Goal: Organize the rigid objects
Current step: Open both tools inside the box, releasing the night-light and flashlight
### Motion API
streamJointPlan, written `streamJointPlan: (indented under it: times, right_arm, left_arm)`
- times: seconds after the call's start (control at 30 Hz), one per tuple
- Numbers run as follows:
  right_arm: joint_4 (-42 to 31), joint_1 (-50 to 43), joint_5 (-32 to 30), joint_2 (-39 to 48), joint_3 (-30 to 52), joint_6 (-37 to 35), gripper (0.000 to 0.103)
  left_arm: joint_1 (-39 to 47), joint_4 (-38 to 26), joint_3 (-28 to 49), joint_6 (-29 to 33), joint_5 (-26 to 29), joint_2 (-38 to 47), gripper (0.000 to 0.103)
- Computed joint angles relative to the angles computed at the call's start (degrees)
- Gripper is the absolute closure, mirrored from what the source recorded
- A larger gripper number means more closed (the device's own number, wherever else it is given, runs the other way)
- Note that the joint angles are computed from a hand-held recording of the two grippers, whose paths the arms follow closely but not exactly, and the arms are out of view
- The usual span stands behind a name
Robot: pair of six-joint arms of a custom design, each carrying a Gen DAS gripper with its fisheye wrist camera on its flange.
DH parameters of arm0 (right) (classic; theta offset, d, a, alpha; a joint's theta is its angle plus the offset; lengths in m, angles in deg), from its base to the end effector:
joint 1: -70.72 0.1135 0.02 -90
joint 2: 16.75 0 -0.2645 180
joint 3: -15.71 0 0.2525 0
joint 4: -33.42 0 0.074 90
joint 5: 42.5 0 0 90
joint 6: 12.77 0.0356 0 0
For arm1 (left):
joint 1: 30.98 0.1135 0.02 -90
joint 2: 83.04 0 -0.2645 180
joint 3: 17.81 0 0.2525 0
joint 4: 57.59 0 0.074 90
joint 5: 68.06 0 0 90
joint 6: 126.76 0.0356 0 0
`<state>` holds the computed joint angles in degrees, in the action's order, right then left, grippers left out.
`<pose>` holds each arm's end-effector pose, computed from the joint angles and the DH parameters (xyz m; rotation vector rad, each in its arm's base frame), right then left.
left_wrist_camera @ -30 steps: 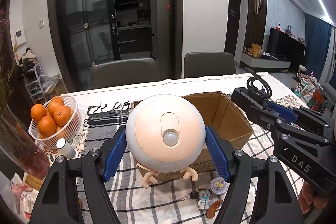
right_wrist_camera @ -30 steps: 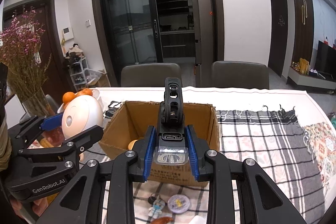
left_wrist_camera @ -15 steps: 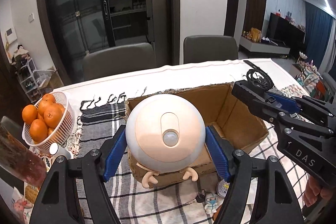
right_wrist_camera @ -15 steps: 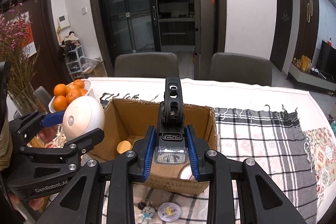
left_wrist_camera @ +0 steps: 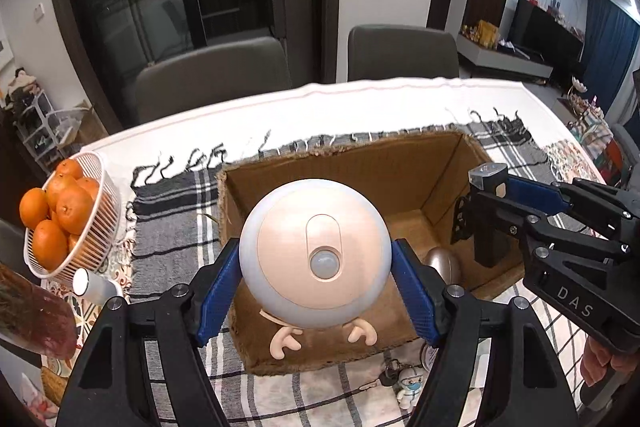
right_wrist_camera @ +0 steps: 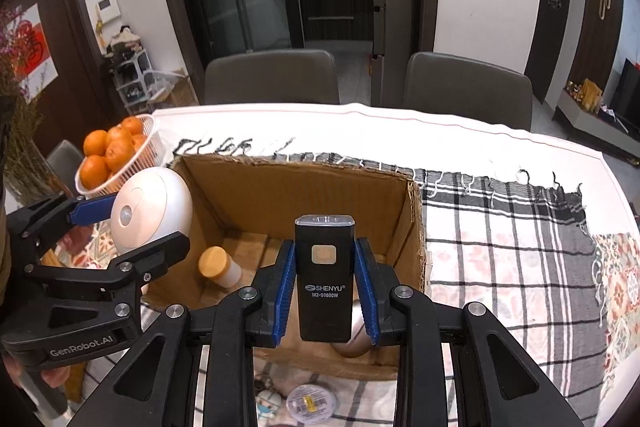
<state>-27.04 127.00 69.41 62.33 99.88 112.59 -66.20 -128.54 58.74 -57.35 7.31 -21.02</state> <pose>0.1677 0.2274 0.3075 -0.2990 2.4331 0.2170 0.1688 -0.1082 0.3201 0.2230 2.4998 -0.0696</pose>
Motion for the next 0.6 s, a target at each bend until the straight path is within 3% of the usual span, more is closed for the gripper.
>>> streamJointPlan:
  times: [0.37, 0.43, 0.6]
  right_arm:
    - [-0.57, -2.03, -1.78, 3.06, 1.53, -0.20, 0.070]
    - [-1.79, -2.24, -1.44, 3.51, 2.41, 0.35, 0.068]
    - [-2.58, -1.68, -0.84, 2.03, 1.86, 1.30, 0.068]
  left_arm:
    - [2.36, -0.63, 1.17, 1.06, 2.76, 4.52, 0.028]
    - [1.71, -0.68, 1.29, 0.27, 1.28, 3.95, 0.015]
    - [-1.39, -1.73, 1.70, -1.59, -3.05, 1.59, 0.014]
